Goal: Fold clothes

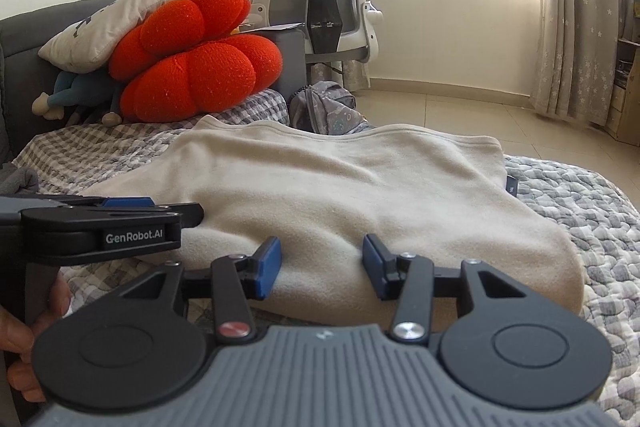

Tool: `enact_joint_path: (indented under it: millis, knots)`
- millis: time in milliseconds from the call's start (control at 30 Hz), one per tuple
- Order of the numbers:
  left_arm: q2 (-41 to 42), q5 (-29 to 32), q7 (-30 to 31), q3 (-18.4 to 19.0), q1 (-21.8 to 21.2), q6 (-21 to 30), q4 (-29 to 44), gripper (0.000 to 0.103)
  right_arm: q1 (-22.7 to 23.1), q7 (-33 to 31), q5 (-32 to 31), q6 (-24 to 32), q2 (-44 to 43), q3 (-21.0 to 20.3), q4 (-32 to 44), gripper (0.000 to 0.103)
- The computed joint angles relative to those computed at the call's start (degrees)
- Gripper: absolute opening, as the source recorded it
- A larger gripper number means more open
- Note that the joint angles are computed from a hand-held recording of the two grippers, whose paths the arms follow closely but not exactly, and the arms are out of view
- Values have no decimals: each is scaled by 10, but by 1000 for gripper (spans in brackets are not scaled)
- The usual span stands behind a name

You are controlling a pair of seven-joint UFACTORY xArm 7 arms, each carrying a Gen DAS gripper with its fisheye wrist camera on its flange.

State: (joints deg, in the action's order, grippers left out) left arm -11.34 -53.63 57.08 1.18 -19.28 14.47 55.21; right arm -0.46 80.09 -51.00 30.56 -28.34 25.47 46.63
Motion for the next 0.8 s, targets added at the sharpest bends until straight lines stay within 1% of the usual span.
enact_joint_path:
  millis: [67, 133, 200, 300, 333, 400, 433, 533, 633, 667, 800]
  knots:
    - [-2, 3, 0, -2, 0, -5, -3, 54, 4, 8, 9, -11, -22, -12, -20, 42]
    - [-1, 4, 0, -1, -2, -8, -3, 54, 2, 11, 25, -33, -46, -24, -44, 29]
    - [-1, 6, 0, -2, -3, -12, -4, 54, -3, 6, 45, -52, -66, -31, -62, 25]
    - [-1, 14, -4, -3, -4, -20, -7, 55, -12, -19, 74, -51, -88, -24, -76, 22]
    - [-1, 16, -5, -2, -5, -22, -7, 56, -15, -27, 83, -49, -95, -22, -80, 17]
    - [-1, 18, -6, -1, -8, -24, -7, 56, -26, -24, 105, -60, -116, -23, -97, 8]
    - [-1, 15, -4, 2, -10, -24, -7, 56, -30, -20, 118, -68, -127, -25, -108, 0]
    - [0, 10, -2, 5, -11, -18, -5, 56, -42, -11, 156, -96, -151, -35, -136, 0]
    - [-2, 12, -4, 2, -10, -22, -7, 56, -61, -32, 173, -64, -157, -10, -126, 0]
    - [-2, 12, -5, 2, -10, -22, -7, 56, -71, -27, 181, -47, -162, 1, -123, 0]
    - [-4, 5, -4, 7, -13, -17, -7, 57, -93, 4, 210, -30, -188, 10, -137, 0]
